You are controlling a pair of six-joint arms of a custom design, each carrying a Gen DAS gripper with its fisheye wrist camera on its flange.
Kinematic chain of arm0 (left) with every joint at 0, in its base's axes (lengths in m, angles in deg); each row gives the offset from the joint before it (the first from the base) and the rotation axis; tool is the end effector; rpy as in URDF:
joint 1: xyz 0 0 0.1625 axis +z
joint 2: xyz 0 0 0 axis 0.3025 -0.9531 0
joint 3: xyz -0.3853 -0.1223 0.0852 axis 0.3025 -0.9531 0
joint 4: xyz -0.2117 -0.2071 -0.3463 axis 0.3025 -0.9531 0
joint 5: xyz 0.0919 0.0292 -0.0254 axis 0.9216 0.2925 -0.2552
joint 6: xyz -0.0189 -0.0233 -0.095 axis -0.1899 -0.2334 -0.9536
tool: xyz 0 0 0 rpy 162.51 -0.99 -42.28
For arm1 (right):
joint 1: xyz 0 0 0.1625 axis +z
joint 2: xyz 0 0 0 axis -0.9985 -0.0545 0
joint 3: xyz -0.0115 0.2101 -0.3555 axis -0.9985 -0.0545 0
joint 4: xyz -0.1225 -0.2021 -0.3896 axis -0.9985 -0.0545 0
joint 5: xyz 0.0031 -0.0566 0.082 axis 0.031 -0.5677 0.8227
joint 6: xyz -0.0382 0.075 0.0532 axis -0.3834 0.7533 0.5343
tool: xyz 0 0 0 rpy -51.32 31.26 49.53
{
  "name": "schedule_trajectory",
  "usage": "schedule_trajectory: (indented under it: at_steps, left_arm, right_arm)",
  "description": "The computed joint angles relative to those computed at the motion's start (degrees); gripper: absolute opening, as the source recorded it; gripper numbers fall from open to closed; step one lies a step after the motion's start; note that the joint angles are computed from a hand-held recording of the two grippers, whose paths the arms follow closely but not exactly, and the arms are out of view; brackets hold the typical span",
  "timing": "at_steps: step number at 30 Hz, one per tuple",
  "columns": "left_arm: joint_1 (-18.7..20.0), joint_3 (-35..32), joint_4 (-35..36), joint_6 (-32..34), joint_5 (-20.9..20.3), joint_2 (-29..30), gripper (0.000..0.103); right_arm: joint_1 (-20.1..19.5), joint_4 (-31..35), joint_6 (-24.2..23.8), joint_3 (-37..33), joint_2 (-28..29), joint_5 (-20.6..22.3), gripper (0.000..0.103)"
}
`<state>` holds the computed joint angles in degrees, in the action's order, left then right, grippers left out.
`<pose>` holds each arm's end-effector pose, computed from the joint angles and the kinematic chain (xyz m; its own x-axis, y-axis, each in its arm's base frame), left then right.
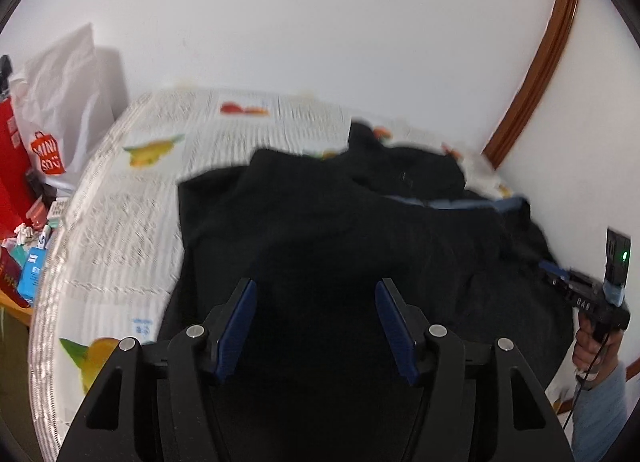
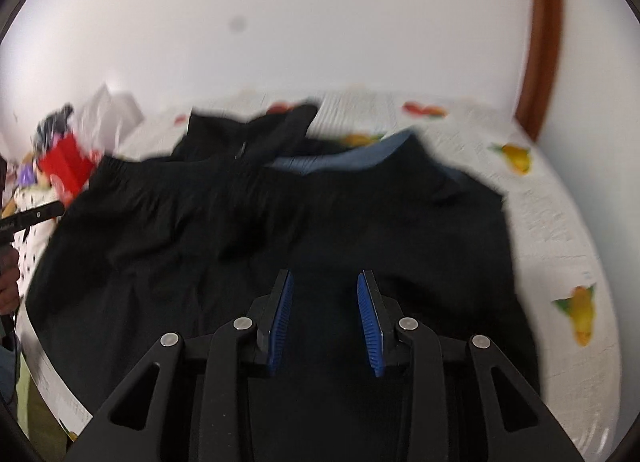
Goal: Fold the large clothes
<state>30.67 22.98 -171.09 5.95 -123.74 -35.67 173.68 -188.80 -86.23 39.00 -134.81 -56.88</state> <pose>-0.3315 -0.6812 0.1547 -0.8580 -0.0132 -0.5135 0.3240 0.7619 -0.5609 0.0380 -0.6398 0.4312 -0.6536 0.0338 0.7561 -0.4145 0.8199 -0.3949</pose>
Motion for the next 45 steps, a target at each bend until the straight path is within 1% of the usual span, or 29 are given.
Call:
schedule_trajectory:
  at_steps: [2,4,6,7,10,12,13,15,17,19,20,22,26,29,33,40,45]
  left_arm:
    - [0.2,-1.4,2.8,0.0,1.0,1.3,0.059]
    - [0.5,-4.0,6.6,-0.2,3.1,3.2,0.059]
    - [0.8,-6.4,9.5,-0.3,6.5,5.2,0.059]
    - [0.9,-7.1,10.0,-0.2,7.5,5.8,0.059]
    - [1.5,-9.0,11.5,-0.3,8.8,7.2,0.059]
    - [1.8,-9.6,11.8,-0.7,9.2,7.6,0.059]
    - [2.1,-10.0,12.2,-1.1,9.3,7.8,0.059]
    - [2.5,-10.4,12.0,-1.8,9.1,8.0,0.059]
    - [2.7,-10.5,11.4,-1.8,9.1,8.3,0.059]
    - [2.9,-11.1,10.6,-0.9,9.0,8.9,0.059]
    - [2.9,-11.5,10.1,-0.5,9.1,9.3,0.059]
    - [3.1,-12.0,9.9,-0.4,8.9,9.7,0.059]
    - [3.2,-13.5,9.8,-0.6,9.0,11.0,0.059]
    - [3.1,-14.8,10.5,-0.5,10.0,12.2,0.060]
    - [3.1,-17.2,11.6,0.5,11.6,14.3,0.062]
    - [3.5,-22.2,12.3,1.3,11.5,17.6,0.063]
    - [3.5,-25.3,12.6,1.4,11.9,19.8,0.064]
  right_arm:
    - [-0.1,2.0,0.4,-1.2,1.7,-0.1,0.033]
    - [-0.1,3.1,0.2,-3.1,4.0,-0.7,0.033]
    - [0.0,3.0,0.1,-6.4,7.4,-3.5,0.033]
    - [-0.1,2.3,-0.4,-7.5,8.5,-4.2,0.033]
    - [-0.6,-3.1,-3.0,-10.8,11.4,-6.1,0.031]
    - [-0.9,-9.6,-7.1,-13.2,13.8,-9.2,0.031]
    - [-1.1,-11.7,-8.6,-14.2,14.6,-10.3,0.031]
    - [-1.9,-13.7,-10.4,-16.3,15.5,-12.0,0.031]
    - [-3.0,-11.6,-8.8,-16.9,14.7,-11.7,0.031]
    - [-4.1,-8.5,-6.2,-17.2,13.4,-10.3,0.030]
    - [-4.5,-7.9,-5.8,-17.2,13.0,-9.4,0.030]
    - [-4.8,-9.5,-7.4,-17.5,13.5,-9.4,0.030]
    - [-5.1,-10.5,-9.5,-19.3,14.7,-10.0,0.030]
    - [-5.8,-8.4,-8.1,-20.4,14.6,-8.6,0.030]
    - [-6.7,-5.2,-5.1,-20.6,13.5,-5.9,0.031]
    - [-7.5,-3.6,-6.2,-24.0,14.8,-5.2,0.031]
    - [-8.5,-0.4,-5.4,-26.9,15.4,-3.2,0.031]
